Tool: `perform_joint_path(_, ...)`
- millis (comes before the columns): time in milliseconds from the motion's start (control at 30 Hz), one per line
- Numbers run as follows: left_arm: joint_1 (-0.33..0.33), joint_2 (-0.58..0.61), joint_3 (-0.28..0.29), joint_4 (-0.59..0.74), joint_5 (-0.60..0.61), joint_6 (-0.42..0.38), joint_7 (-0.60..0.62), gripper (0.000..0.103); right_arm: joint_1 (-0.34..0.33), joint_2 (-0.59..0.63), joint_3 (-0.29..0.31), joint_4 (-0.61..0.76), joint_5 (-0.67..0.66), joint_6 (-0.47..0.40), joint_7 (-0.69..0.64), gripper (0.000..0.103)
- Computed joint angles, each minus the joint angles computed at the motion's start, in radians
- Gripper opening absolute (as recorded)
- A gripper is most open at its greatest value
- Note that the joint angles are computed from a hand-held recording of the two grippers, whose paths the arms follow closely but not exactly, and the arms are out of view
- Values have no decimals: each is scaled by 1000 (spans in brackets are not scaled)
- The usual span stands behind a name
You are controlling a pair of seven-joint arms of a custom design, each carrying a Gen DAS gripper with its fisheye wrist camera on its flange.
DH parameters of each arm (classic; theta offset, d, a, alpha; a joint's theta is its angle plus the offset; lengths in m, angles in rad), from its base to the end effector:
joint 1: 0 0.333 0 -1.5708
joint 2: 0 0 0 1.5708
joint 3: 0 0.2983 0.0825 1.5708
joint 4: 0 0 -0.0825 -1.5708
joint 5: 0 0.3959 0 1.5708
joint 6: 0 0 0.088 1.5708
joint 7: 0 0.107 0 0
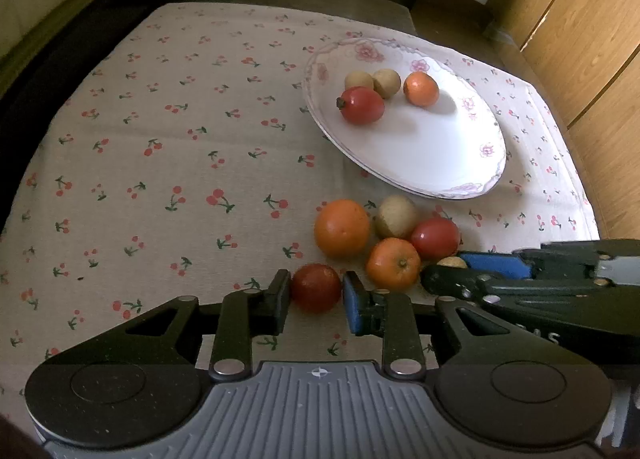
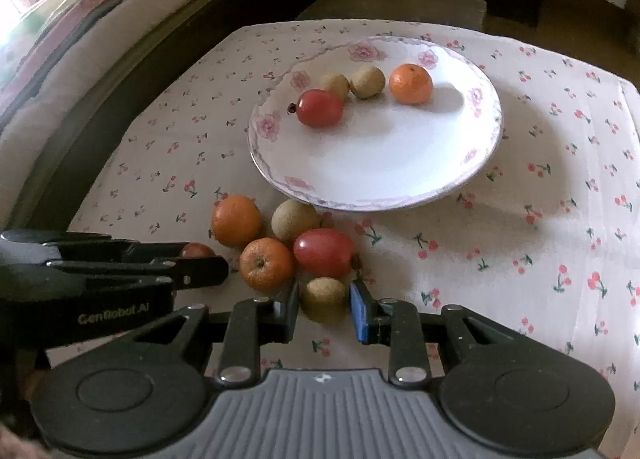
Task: Organize fruits
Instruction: 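Move left tool to a small red tomato while right tool approaches brown fruit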
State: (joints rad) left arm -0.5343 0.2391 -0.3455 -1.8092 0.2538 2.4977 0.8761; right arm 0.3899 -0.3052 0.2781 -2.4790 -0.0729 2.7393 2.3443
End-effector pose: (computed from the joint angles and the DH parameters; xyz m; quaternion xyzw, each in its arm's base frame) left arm 0.4339 -0.5034 0.4451 -0.5670 0.7886 -0.2305 0.0590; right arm 0.3851 0.3107 0.4364 -0.6669 0.6908 -0.0816 0.2670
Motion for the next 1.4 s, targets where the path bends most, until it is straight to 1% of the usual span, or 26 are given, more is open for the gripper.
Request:
perform_joint_path(133, 0, 1, 1, -1, 0, 2, -2, 38, -20, 17, 20, 15, -60, -2, 27, 30)
perform_joint_path(200, 0, 0, 1, -1, 2, 1, -2, 38, -21, 17, 28, 28, -90, -38, 30, 29)
perform_joint_path(267, -1, 0, 1, 0, 4, 0, -3, 38, -16, 11, 29, 26, -108, -48, 39, 28)
perform_joint_path(367, -2, -2, 0, 0, 7, -5, 1, 37, 3, -11, 17, 12, -91, -64, 31, 28)
perform_joint_path(433, -3, -3, -1, 0, 8, -7, 5, 35, 3, -28, 23, 8, -96, -90, 37, 28)
perform_joint_path(533, -4, -11, -3, -5, 6, -10, 12, 35, 15, -63, 23, -13, -80, -113, 36, 28)
perform_joint_path(700, 0, -53, -14, -47, -17, 5, 35, 35, 36, -105, 24, -24, -42, -172, 14, 28)
perform_joint_path(900, -4, -72, -20, -76, -32, -6, 45, 35, 45, -118, 33, -23, -26, -202, -8, 28)
perform_joint_path(1067, -9, -62, -17, -71, -21, -10, 39, 36, 35, -116, 45, -20, -49, -199, -4, 28)
perform_joint_path(1167, -13, -58, -14, -69, 1, -1, 29, 38, 35, -111, 40, -20, -47, -188, -4, 28)
perform_joint_path(1233, -15, -53, -12, -64, 12, 3, 20, 44, 31, -114, 41, -23, -48, -183, 7, 28)
perform_joint_path(1300, -14, -50, -11, -60, 11, 9, 8, 56, 34, -114, 34, -26, -38, -176, 3, 30)
perform_joint_path(1367, -12, -46, -11, -57, 5, 9, 7, 57, 26, -115, 41, -28, -46, -175, 16, 35)
perform_joint_path(1400, -12, -44, -11, -55, 6, 4, 7, 58, 26, -116, 39, -32, -46, -168, 15, 36)
